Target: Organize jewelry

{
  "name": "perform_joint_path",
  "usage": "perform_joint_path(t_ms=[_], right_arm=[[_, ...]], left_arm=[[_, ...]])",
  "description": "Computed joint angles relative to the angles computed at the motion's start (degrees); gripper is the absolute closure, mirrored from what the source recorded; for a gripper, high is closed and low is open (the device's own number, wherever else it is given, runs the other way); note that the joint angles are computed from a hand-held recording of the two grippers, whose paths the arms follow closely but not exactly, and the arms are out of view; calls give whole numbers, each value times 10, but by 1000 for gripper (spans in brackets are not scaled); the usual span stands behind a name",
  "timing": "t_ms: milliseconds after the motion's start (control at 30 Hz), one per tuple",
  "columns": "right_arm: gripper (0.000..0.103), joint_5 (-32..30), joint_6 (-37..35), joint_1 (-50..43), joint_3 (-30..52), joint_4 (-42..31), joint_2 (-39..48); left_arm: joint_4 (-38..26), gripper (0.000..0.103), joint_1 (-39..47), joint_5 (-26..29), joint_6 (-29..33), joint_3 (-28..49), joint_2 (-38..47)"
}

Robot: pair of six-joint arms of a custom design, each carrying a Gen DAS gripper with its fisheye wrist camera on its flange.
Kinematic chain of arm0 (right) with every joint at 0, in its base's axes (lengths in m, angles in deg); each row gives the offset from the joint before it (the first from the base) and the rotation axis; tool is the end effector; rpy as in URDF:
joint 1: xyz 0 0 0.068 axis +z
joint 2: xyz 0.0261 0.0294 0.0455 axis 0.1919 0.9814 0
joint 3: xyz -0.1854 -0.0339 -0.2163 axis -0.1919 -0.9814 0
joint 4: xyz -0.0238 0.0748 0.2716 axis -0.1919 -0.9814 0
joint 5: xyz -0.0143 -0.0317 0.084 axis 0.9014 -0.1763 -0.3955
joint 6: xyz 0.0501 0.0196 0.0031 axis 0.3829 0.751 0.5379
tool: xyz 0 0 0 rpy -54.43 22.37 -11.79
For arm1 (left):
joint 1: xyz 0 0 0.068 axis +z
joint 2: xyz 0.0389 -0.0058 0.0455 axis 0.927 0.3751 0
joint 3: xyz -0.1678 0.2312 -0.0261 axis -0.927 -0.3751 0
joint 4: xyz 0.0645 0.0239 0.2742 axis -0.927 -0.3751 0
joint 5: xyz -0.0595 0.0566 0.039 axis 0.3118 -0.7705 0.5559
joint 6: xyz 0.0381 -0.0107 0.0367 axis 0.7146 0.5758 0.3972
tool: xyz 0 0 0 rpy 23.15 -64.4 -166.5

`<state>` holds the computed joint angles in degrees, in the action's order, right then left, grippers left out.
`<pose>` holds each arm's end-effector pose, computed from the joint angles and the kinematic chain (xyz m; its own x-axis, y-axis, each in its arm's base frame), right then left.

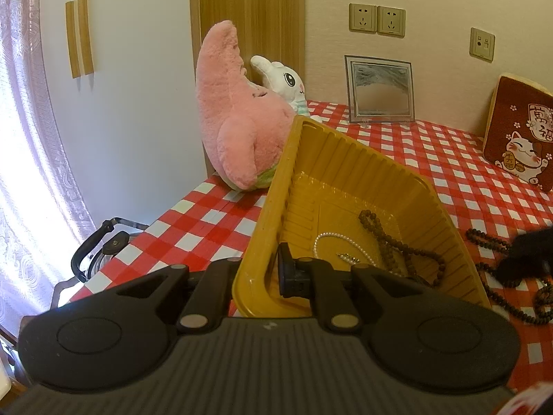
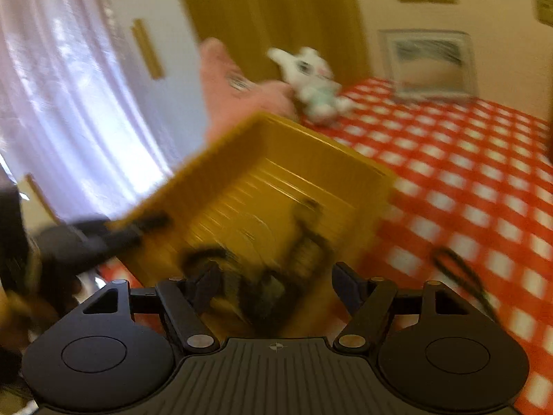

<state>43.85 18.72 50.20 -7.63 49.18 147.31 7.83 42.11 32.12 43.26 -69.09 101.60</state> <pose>0.2168 0.1846 0.0916 -0.6860 -0.1751 -0.7062 -0.5471 0.7641 0.3419 0.1642 -0.0603 0.0531 -0.5459 -0.0687 -0.8350 -0.1593 0.9870 0.0230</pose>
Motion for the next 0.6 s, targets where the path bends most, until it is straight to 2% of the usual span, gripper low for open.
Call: perform_joint_path(t_ms=[133,267,467,600], right_arm=[[31,21,-1,-53,-74,12,-21],[31,23,-32,-137,-110,12,-10],[31,7,-111,-236,-113,30,31],[31,5,-132,-250,-89,31,61]], left_arm=[[0,93,1,0,-1,1,2],[-7,93,-2,-5,-1,3,2],[-20,93,-3,-7,2,7,-3],[-22,93,-2,-7,3,8,-4]])
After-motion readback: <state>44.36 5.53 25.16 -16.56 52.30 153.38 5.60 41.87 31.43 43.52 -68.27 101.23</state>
